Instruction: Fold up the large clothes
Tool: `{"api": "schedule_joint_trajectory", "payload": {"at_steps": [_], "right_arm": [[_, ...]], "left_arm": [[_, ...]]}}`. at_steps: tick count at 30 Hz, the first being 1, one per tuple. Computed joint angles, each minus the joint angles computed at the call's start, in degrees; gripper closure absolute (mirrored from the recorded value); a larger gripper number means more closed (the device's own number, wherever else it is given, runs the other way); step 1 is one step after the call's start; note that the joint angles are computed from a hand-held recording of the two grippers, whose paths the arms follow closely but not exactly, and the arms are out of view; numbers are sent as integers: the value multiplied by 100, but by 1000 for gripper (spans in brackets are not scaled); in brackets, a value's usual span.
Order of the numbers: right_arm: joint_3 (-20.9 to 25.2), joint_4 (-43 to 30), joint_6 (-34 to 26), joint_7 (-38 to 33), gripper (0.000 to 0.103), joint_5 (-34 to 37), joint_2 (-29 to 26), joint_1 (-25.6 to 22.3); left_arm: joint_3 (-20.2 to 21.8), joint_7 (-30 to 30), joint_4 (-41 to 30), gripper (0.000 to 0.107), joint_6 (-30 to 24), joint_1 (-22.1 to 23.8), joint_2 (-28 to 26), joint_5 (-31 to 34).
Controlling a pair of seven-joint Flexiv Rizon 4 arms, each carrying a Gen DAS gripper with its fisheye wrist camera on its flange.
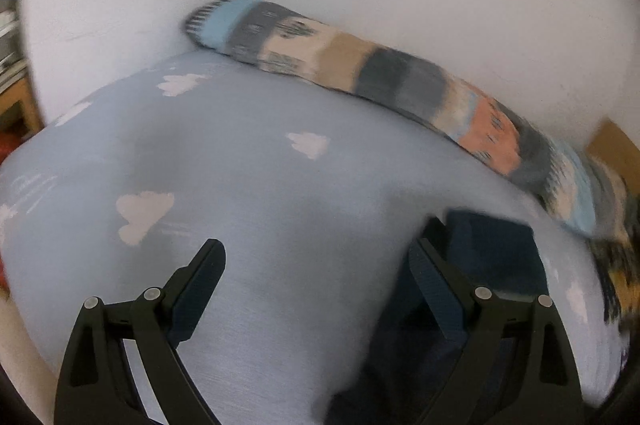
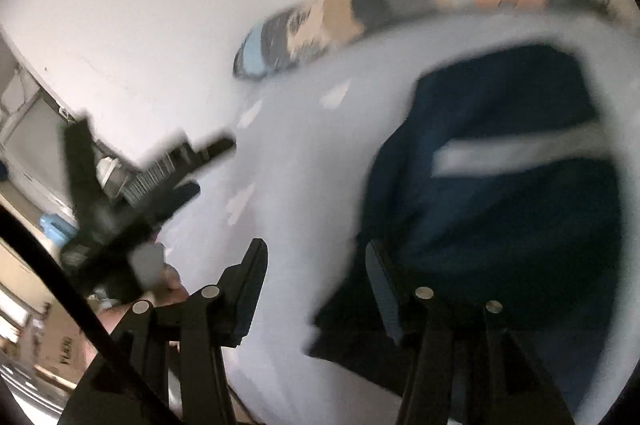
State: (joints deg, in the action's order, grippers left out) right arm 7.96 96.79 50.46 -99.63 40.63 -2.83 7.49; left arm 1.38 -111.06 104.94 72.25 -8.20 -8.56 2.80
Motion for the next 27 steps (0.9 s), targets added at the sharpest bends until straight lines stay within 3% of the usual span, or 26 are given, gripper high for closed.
{"api": "schedule_joint_trajectory", "payload": {"at_steps": [1, 3, 6, 8, 10, 11, 13, 18, 20, 22, 24, 25, 27], "right_arm": [[-75, 86, -25, -40, 47, -280, 146, -87], [-184, 413, 110, 1, 48, -1222, 436, -195], [-279, 1079, 218, -273, 48, -1762, 921, -335], [-360, 1470, 461, -343, 62, -1872, 1101, -357], [-487, 1715, 612, -430, 88, -1854, 1094, -356], [-530, 1680, 479, -363, 90, -1895, 1057, -331], [-648, 1537, 124, -531, 90, -1698, 1062, -273], [-438, 1784, 446, -477, 91, -1926, 1040, -149], [-303, 1888, 783, -239, 90, -2356, 810, -90], [-316, 1805, 567, -164, 89, -2248, 446, -9], [-233, 1876, 850, -280, 89, -2315, 214, 14], [-244, 1904, 961, -213, 85, -2442, 210, 72], [-221, 1606, 595, -537, 78, -1763, 288, -59]], "left_arm": [[-152, 367, 78, 14, 57, 50, -2, -289], [-754, 1940, 388, 14, 160, 256, 3, -1684], [-1383, 3996, 675, 14, -167, 299, 85, -3645], [-1472, 4748, 732, 14, -511, 173, 134, -4163], [-1432, 5166, 768, 14, -792, 34, 156, -4379], [-1413, 5368, 771, 14, -1014, -35, 140, -4451], [-1283, 5412, 758, 14, -1156, -187, 93, -4301], [-892, 4703, 520, 14, -1250, -515, -165, -3261], [-849, 4519, 399, 14, -1327, -533, -267, -3071], [-819, 4366, 314, 14, -1335, -554, -336, -2867], [-813, 4258, 230, 14, -1362, -564, -395, -2702], [-818, 4267, 253, 14, -1362, -556, -374, -2686], [-829, 4282, 298, 14, -1373, -548, -327, -2684]]}}
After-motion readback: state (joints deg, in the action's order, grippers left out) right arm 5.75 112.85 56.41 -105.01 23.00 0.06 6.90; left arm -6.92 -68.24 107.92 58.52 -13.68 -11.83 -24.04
